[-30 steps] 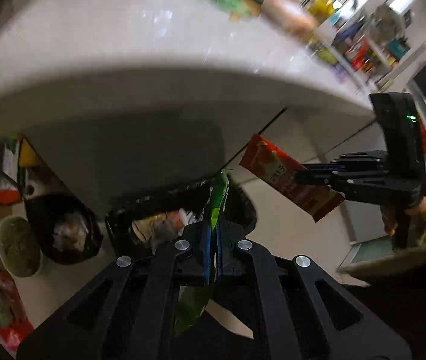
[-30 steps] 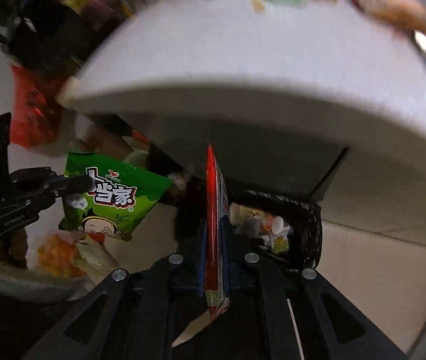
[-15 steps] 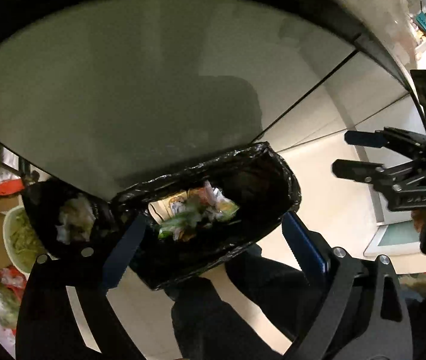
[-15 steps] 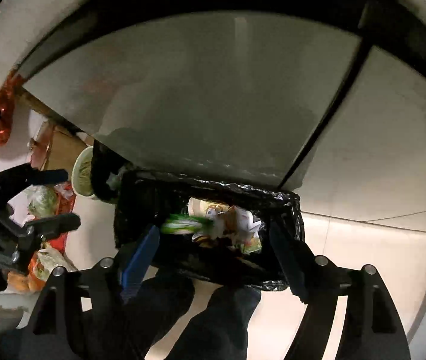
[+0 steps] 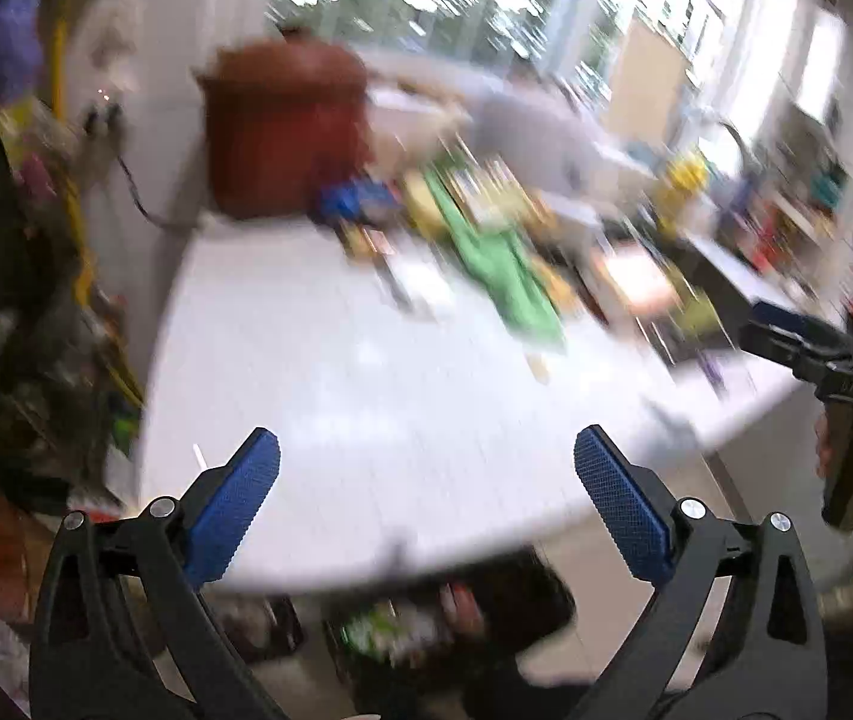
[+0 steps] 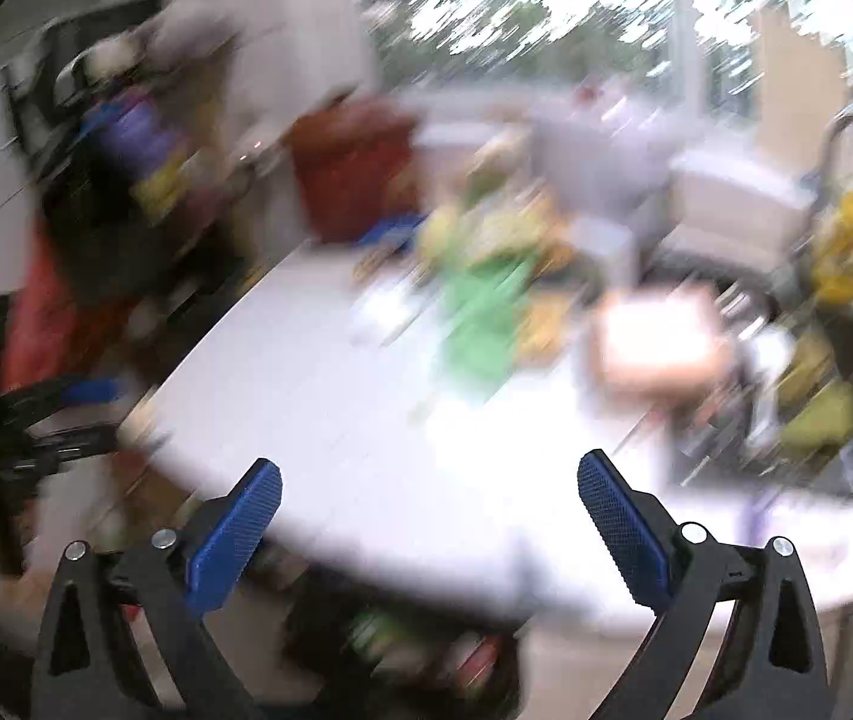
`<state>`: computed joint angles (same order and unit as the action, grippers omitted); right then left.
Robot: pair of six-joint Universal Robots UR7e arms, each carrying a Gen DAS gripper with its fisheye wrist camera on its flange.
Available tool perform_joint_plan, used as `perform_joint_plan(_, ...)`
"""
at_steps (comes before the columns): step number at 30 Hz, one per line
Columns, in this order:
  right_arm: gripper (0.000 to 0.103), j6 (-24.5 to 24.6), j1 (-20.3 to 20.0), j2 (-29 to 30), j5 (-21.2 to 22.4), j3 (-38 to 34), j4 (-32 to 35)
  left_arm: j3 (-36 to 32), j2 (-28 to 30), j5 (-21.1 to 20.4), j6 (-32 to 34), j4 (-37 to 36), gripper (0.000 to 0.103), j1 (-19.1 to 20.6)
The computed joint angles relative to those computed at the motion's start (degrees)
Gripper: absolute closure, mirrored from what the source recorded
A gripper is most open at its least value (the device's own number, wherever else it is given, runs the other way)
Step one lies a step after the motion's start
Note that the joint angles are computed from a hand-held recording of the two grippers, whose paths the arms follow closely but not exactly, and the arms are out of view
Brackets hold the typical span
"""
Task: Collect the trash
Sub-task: 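Grasp the orange-and-white package with the right tool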
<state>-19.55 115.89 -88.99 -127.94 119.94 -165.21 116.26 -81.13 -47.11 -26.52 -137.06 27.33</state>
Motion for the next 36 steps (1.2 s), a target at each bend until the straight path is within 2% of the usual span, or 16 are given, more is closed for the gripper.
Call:
perform_joint_plan(3, 0.005, -6.1, -4.3, 5.9, -4.2, -5.1, -7.0, -2.3, 3.9, 1.8, 2.6, -6.0, 0.007, 1.0)
perform_joint_plan(4, 0.005, -6.6, -5.3, 7.3, -5.4, -6.2, -7.6, -3.0, 5.1, 1.5, 3.0, -7.2, 0.007, 1.2)
perform_joint_plan(7, 0.005, -8.6, -9.7, 12.9, -7.5, -10.5, -10.3, -4.7, 7.7, 0.2, 2.7, -6.8, 0.007, 2.0)
perform_joint_plan(9, 0.005, -9.0, -11.2, 14.5, -6.6, -11.8, -10.5, -6.0, 9.0, -0.8, 1.9, -5.1, 0.007, 2.5)
perform_joint_plan(15, 0.005, -13.5, -12.9, 19.5, -11.5, -15.9, -11.7, -4.4, 8.8, -2.8, -0.4, -4.5, 0.007, 2.6)
perform_joint_plan(22, 0.004, -11.7, -14.8, 20.3, -10.0, -17.9, -7.1, -5.7, 10.1, -3.7, -0.4, -4.5, 0.007, 3.4)
perform_joint_plan(26, 0.004, -14.0, -14.7, 22.4, -12.5, -19.5, -6.2, -7.1, 12.0, -4.1, 0.3, -4.8, 0.007, 4.0)
perform_joint_plan(29, 0.028, -15.8, -14.1, 21.2, -10.9, -18.1, -6.5, -8.3, 13.5, -4.2, 0.7, -5.5, 0.007, 4.8)
perform_joint_plan(30, 0.043, -16.6, -13.7, 20.5, -10.0, -17.4, -6.5, -8.9, 14.1, -4.3, 0.7, -5.6, 0.007, 5.2)
perform_joint_plan(31, 0.053, -17.2, -13.4, 20.1, -9.7, -17.0, -6.2, -9.4, 14.7, -4.5, 0.7, -5.6, 0.007, 5.6)
perform_joint_plan(34, 0.071, -16.2, -13.3, 18.5, -7.4, -16.4, -4.9, -11.1, 16.6, -4.7, 1.2, -5.7, 0.007, 7.1)
perform_joint_plan(36, 0.077, -15.1, -12.9, 17.2, -5.7, -15.9, -4.5, -12.7, 17.7, -6.2, 0.7, -5.8, 0.007, 8.6)
